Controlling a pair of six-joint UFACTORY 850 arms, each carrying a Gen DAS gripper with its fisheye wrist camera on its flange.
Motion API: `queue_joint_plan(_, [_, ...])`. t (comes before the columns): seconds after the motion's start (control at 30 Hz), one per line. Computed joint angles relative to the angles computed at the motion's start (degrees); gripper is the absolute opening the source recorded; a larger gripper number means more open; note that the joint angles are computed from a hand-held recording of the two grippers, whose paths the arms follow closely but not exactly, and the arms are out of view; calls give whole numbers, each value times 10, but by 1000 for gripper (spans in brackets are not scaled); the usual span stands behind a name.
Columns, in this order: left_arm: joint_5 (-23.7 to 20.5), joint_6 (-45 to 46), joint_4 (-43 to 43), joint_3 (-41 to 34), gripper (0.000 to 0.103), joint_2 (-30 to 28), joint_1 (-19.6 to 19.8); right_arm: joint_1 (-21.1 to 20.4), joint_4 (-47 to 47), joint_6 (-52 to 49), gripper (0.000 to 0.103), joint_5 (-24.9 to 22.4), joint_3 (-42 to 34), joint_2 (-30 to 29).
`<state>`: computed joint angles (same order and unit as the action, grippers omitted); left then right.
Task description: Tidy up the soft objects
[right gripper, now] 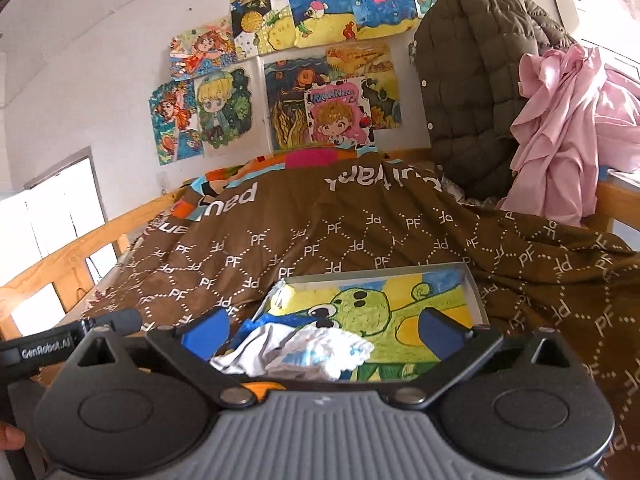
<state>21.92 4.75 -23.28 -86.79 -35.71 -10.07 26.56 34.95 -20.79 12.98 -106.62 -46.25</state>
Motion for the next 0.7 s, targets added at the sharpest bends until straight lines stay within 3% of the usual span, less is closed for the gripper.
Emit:
queue_joint_plan(0.27, [52,2,17,112,102,82,-24,20,-45,11,103,100,176,102])
queue_joint_plan(0.7, [47,-51,59,227,102,157,-45,45,38,-46,103,133,314,189])
